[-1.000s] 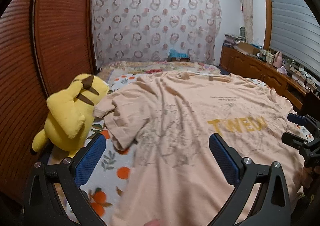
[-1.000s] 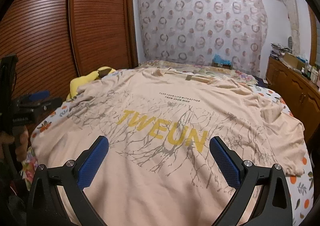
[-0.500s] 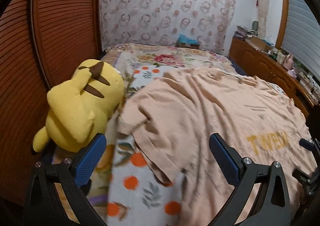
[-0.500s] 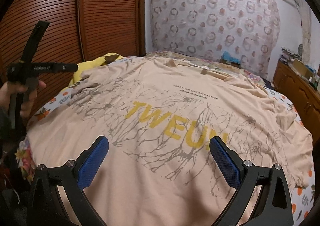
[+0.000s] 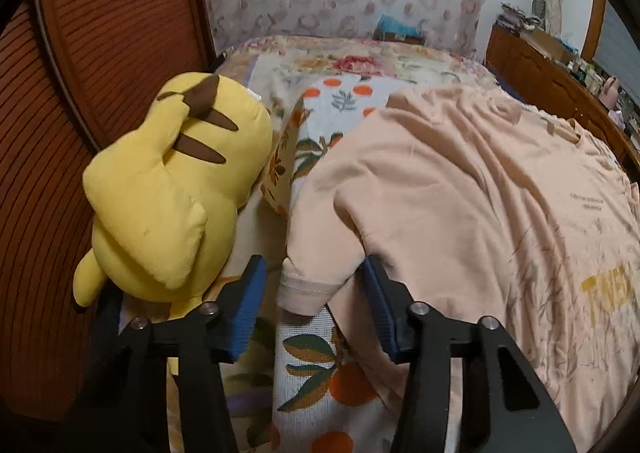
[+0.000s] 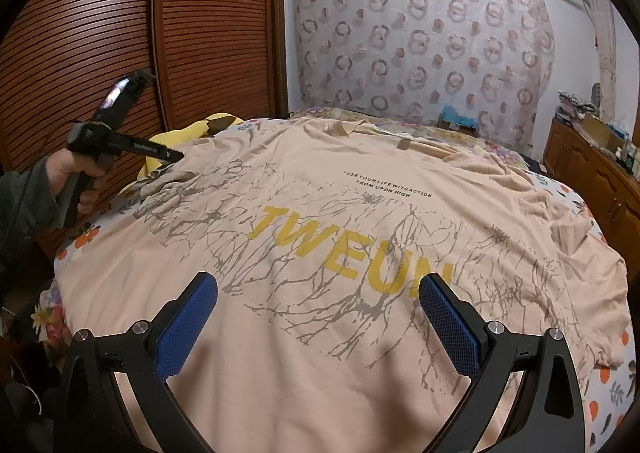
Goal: Fold small clothes
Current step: 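Reach the left gripper to the sleeve nearest it and grasp it, then lift the sleeve with the left gripper, fold it across the shirt body, release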
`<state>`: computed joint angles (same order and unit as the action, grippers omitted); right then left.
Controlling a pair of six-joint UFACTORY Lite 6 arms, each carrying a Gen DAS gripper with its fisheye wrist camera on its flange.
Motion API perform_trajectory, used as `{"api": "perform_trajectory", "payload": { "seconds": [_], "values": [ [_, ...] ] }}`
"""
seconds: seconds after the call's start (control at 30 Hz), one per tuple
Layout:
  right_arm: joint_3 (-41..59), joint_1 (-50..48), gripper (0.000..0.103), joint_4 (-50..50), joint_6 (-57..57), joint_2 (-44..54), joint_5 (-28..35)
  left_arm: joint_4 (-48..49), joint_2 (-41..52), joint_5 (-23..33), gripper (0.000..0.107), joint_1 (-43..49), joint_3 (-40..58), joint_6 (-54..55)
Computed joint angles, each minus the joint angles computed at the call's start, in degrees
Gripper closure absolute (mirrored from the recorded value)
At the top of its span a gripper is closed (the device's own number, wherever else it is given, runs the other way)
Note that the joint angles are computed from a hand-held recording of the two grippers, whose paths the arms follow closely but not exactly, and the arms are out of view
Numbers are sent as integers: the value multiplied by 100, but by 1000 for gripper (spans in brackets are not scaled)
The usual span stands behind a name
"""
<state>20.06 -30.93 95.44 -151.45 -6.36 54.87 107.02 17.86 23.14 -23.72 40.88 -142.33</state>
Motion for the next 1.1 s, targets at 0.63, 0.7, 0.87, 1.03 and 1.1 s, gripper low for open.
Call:
{"api": "perform_trajectory", "payload": {
  "seconds": [0.63, 0.7, 0.87, 1.03, 1.1],
  "values": [
    [-46, -41, 2, 9, -33, 15, 50, -1389, -758, 271, 100, -743, 633, 2214],
    [-10, -86, 2, -23, -38, 62, 75, -1898, -627, 256, 100, -973, 1150, 2827],
    [13, -123, 2, -51, -48, 101, 91, -3059, 150, 201, 100, -1405, 2671, 4248],
    [45, -127, 2, -89, -26, 144, 79, -4056, 898, 473, 89, -1771, 3919, 5371],
    [75, -124, 2, -107, -5, 184, 73, -3973, 829, 360, 77, -1845, 3782, 5261]
  ]
}}
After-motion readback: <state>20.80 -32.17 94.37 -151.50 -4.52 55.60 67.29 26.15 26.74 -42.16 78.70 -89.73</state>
